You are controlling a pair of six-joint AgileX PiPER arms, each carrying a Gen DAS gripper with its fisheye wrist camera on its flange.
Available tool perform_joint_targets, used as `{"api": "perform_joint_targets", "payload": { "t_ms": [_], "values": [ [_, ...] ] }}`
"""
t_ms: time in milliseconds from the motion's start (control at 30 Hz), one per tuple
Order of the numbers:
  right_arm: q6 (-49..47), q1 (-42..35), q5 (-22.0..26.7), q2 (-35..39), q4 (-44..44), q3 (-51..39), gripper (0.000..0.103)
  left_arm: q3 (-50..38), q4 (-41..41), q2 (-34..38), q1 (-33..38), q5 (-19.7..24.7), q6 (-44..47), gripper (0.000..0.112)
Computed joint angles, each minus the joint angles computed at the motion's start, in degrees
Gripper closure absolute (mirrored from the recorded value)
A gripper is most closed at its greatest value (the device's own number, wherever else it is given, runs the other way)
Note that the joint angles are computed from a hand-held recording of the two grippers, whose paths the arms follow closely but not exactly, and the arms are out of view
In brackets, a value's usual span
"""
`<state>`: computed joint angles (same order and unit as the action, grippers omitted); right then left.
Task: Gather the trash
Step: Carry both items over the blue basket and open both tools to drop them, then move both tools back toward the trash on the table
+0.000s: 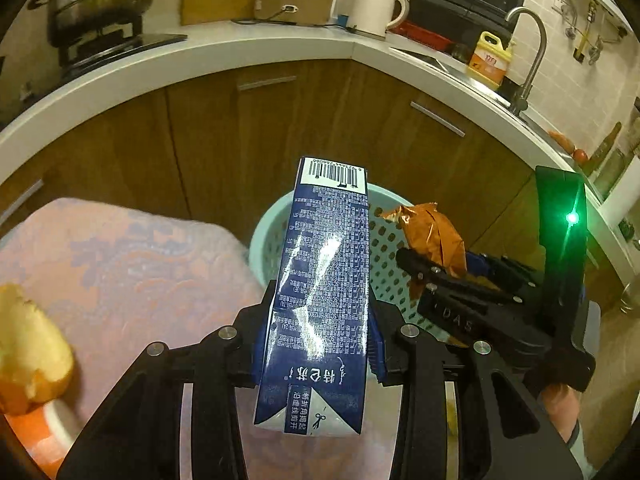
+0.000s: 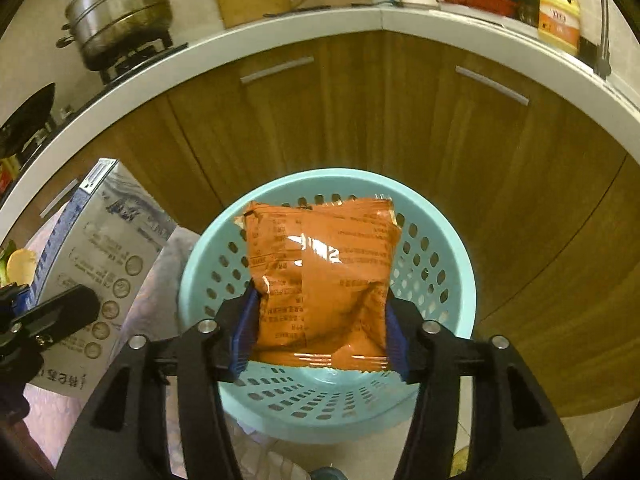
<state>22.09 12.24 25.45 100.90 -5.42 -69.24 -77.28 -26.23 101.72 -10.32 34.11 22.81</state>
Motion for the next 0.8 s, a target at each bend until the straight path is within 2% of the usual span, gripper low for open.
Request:
{"api": "perform_joint_targets", "payload": {
  "t_ms": [33,67,100,133,267,367,567,633,800],
  "values": [
    [-1.1,-0.6,0.2,0.7,1.6,-0.6,0.040,-0.9,1.2,0.8,-0.5,-0.5,-1.5,0.071],
    [-2.7,-1.1,0.2,1.3,3.4,-1.0,0.040,-1.3,1.8,1.1,-0.7,-0.7,-2.3,0.055],
    [-3.1,-1.2,0.6,2.1,4.2,-1.8,0.039,-1.3,2.4,1.2,-0.8,-1.4,-3.3,0.046],
    [-5.0,-1.8,0.7,2.7,6.3,-2.2,0.039,-0.9,3.1,1.0,-0.9,-2.5,-4.3,0.044],
    [-5.2,-2.0,0.9,3.2,6.1,-2.3,0.039,0.8,1.3,-0.3,0.1,-3.2,-2.5,0.044],
    [-6.3,-2.1,1.1,3.1,6.8,-2.3,0.032,2.9,-3.1,-1.8,1.5,-3.6,1.2,0.044],
    [-8.8,-2.0,2.1,2.5,9.5,-2.6,0.027,7.2,-6.8,-6.0,3.5,-4.4,5.1,0.044],
    [-7.8,-1.3,2.0,1.9,8.3,-2.3,0.022,9.5,-8.4,-8.6,4.4,-4.9,7.5,0.044],
    [-4.1,0.8,1.8,-0.4,5.1,-1.3,0.022,13.0,-12.2,-14.1,7.8,-3.7,11.9,0.044]
  ]
}}
